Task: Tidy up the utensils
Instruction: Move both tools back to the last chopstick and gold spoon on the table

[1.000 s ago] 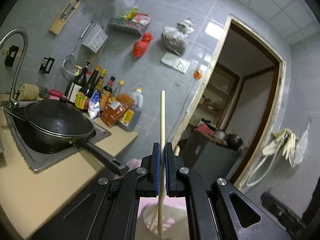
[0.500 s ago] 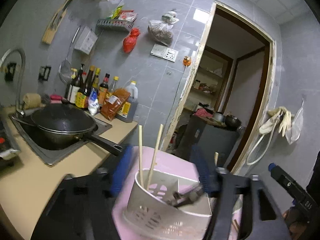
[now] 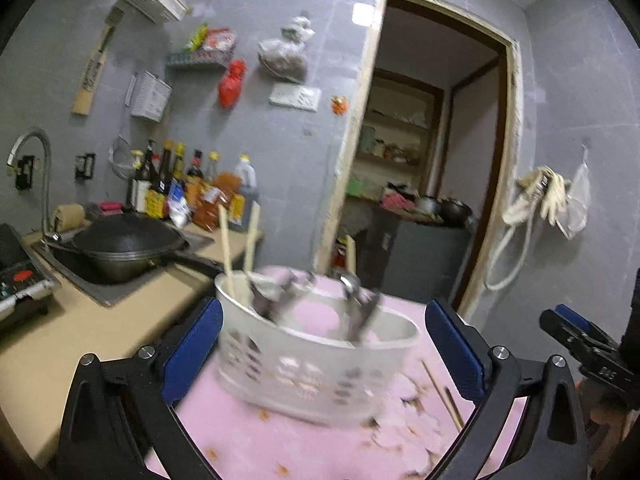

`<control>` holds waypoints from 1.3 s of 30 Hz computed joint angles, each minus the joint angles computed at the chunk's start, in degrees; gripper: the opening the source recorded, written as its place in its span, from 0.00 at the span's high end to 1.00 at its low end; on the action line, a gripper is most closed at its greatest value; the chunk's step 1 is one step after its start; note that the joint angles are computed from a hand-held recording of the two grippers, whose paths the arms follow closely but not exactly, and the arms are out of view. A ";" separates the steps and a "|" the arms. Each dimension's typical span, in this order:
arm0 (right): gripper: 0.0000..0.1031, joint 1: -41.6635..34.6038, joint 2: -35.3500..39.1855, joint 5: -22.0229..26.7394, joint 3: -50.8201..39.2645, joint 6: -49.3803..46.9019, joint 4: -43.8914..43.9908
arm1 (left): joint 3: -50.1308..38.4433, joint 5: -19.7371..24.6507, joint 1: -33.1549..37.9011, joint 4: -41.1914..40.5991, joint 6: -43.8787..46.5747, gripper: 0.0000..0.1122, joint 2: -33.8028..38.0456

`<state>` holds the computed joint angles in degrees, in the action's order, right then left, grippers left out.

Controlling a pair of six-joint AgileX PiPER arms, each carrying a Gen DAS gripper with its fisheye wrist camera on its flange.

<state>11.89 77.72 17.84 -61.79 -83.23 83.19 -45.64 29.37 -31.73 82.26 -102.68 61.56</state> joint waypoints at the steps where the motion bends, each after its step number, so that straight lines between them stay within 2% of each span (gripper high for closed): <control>1: 0.00 -1.04 -0.56 0.64 0.83 1.12 -1.68 | 0.01 0.02 -0.84 -1.05 0.74 0.12 0.14; 8: 0.00 -5.58 -2.73 2.93 3.99 16.16 -21.94 | -1.40 -1.26 -5.90 -10.70 8.11 0.12 4.42; 13: 0.00 -8.92 -2.17 8.84 3.48 24.59 -32.55 | -3.33 -1.50 -7.97 -18.81 15.45 0.12 8.35; 15: 0.04 -9.92 -2.01 11.69 3.72 26.46 -35.39 | -4.66 -1.12 -8.17 -23.73 19.59 0.12 10.12; 17: 0.18 -10.38 -1.79 14.60 4.00 27.56 -37.37 | -5.38 -0.52 -8.30 -27.30 22.02 0.12 11.17; 20: 0.28 -9.19 -1.06 17.94 4.18 31.50 -42.44 | -6.15 0.12 -7.56 -31.68 25.11 0.12 12.54; 31: 0.30 -0.07 4.01 22.34 1.11 43.58 -55.38 | -7.99 2.40 -2.74 -47.10 37.22 0.12 14.78; 34: 0.35 1.40 5.32 22.70 0.23 46.33 -58.15 | -8.98 2.90 -1.45 -52.06 42.04 0.12 16.06; 39: 0.53 3.26 5.99 21.46 -0.55 50.32 -62.84 | -10.78 3.45 0.39 -60.03 50.25 0.12 18.24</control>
